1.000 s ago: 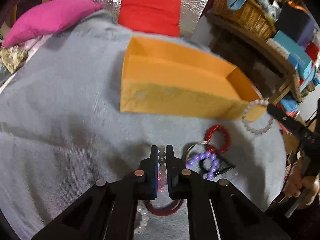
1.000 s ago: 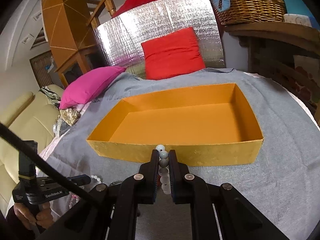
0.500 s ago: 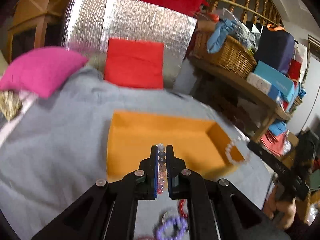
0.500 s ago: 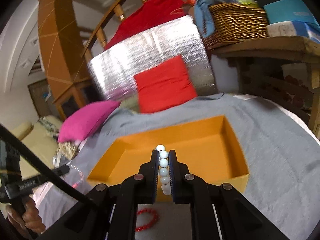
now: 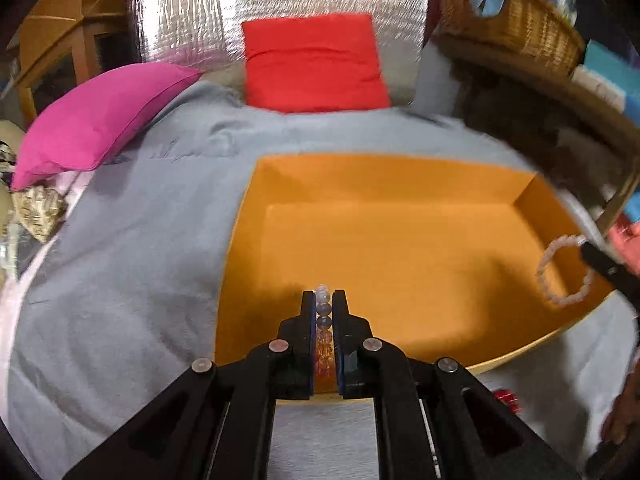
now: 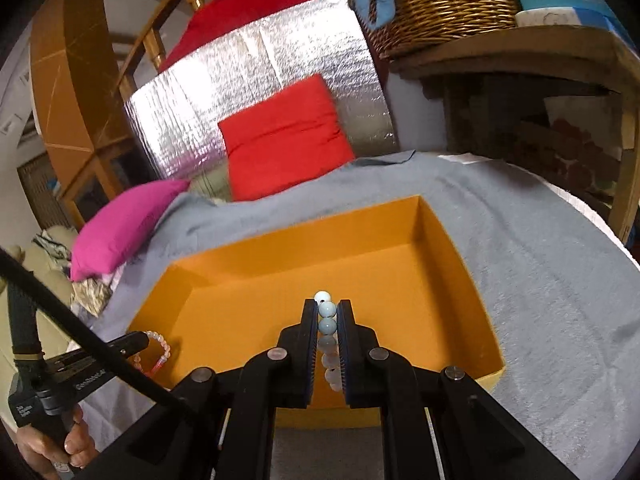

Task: Organize jewelry
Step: 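Open the left tool inside the orange box while right tool releases its bracelet there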

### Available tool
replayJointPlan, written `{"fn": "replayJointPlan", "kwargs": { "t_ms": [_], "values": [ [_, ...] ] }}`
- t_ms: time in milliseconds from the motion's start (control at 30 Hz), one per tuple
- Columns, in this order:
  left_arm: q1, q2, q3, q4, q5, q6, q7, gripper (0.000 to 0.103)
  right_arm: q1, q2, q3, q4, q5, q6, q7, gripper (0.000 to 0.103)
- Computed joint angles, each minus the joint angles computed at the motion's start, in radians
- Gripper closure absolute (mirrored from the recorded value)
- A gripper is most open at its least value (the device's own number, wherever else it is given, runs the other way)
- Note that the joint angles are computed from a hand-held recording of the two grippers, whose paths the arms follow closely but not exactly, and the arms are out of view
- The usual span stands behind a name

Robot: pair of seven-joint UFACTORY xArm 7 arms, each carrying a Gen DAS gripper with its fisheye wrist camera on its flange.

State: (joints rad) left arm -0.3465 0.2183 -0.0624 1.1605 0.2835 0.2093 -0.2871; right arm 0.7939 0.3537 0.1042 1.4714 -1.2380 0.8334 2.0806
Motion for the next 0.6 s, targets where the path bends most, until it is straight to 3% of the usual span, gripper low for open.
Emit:
{"fn": "replayJointPlan", "kwargs": {
  "t_ms": [167, 200, 333, 467, 533, 600],
  "values": [
    [-0.07, -0.005, 0.082, -0.006, 0.206, 0.027, -0.168, 0.095, -0.004, 0.003, 0.004, -0.004, 0.031, -0.002, -0.013, 0.09],
    [-0.075, -0.012, 0.089, -0.012, 0.242, 0.029, -0.197, 0.095, -0.003, -0.002, 0.003, -0.009, 0.037, -0.001, -0.011, 0.085],
    [-0.05, -0.027, 0.067, -0.024, 0.281, 0.034, -0.235, 0.095, 0.001, -0.048, 0.001, -0.054, 0.017, 0.033, 0.046, 0.069],
    [-0.054, -0.033, 0.069, -0.027, 0.371, 0.044, -0.306, 0.095, 0.0, -0.112, 0.03, -0.118, 0.004, 0.165, 0.139, 0.046],
    [-0.043, -0.035, 0.057, -0.03, 0.376, 0.042, -0.31, 0.095, -0.02, -0.139, 0.05, -0.152, 0.036, 0.211, 0.187, 0.045],
    [-0.034, -0.037, 0.048, -0.032, 0.374, 0.042, -0.307, 0.095, -0.056, -0.167, 0.062, -0.2, 0.068, 0.176, 0.242, 0.045]
  ]
}}
